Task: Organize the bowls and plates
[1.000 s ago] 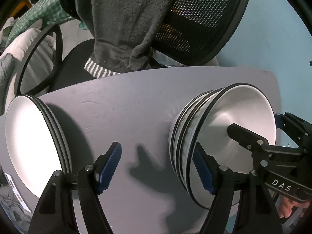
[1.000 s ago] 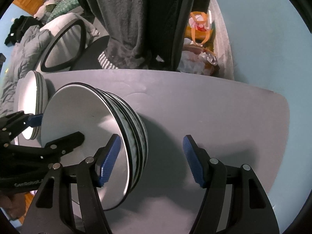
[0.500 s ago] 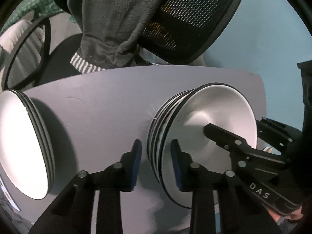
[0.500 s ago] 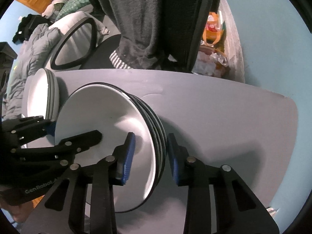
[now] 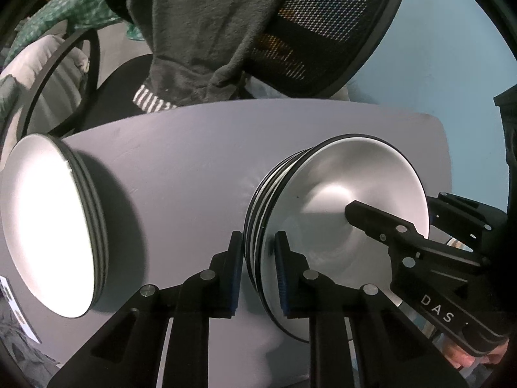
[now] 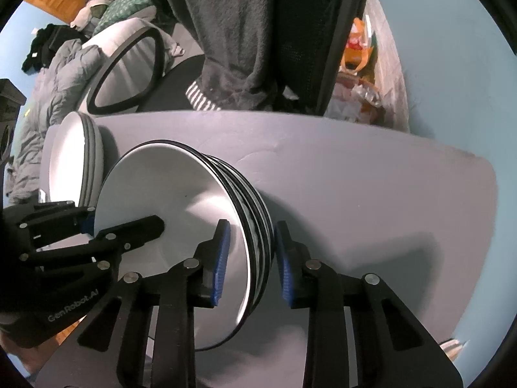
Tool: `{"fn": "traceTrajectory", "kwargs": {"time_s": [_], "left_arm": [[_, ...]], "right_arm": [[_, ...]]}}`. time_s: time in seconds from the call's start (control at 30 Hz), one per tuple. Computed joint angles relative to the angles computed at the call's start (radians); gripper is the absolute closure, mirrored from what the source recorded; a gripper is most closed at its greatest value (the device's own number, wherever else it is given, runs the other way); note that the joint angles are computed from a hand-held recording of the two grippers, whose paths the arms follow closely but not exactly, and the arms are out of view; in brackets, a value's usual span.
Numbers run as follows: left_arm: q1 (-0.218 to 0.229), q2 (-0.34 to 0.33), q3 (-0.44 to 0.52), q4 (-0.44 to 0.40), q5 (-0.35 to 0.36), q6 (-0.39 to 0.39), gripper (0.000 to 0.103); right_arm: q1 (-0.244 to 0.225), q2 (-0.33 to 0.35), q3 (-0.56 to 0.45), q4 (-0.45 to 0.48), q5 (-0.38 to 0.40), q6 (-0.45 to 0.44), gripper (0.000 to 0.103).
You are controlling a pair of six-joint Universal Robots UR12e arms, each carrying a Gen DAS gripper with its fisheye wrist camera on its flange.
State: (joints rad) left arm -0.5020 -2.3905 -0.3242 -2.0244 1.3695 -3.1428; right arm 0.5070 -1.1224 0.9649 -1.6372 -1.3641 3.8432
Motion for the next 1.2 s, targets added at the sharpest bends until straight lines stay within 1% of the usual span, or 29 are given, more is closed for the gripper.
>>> {"fn": "traceTrajectory", "kwargs": {"time_s": [0.1,0.23,0.43,0.53,0.83,1.07,1.2], "left_arm": [[0.008,0.046,-0.081,0.026,0.019,0.0,0.085],[0.027,0.122,-0.212,0.072,0.042,-0.001,0.085],[0.067,0.227,-0.385,0.127,0.049,-0.005,0.085],[0.084,0.267,-0.449,0.149,0.056,-0.005,0.085],[0.138,0.358,-0.595,0.202,0.055,-0.017,0.085],[0.171,0.408,-0.673,0.231,0.058,-0.015,0.085],[0.181,0.42,-0.693,0.238,0.061,-0.002,0.085]], "right_arm": [[0.015,0.016,-0.024,0.009,0.007,-0.001,0.076],[0.036,0.039,-0.055,0.014,0.019,-0.003,0.078],[0.072,0.082,-0.109,0.01,0.054,0.006,0.082],[0.093,0.117,-0.165,0.037,0.05,0.004,0.082],[0.133,0.219,-0.329,0.101,0.052,0.017,0.082],[0.157,0.301,-0.472,0.163,0.053,0.021,0.082],[0.167,0.317,-0.501,0.177,0.055,0.027,0.082]]}}
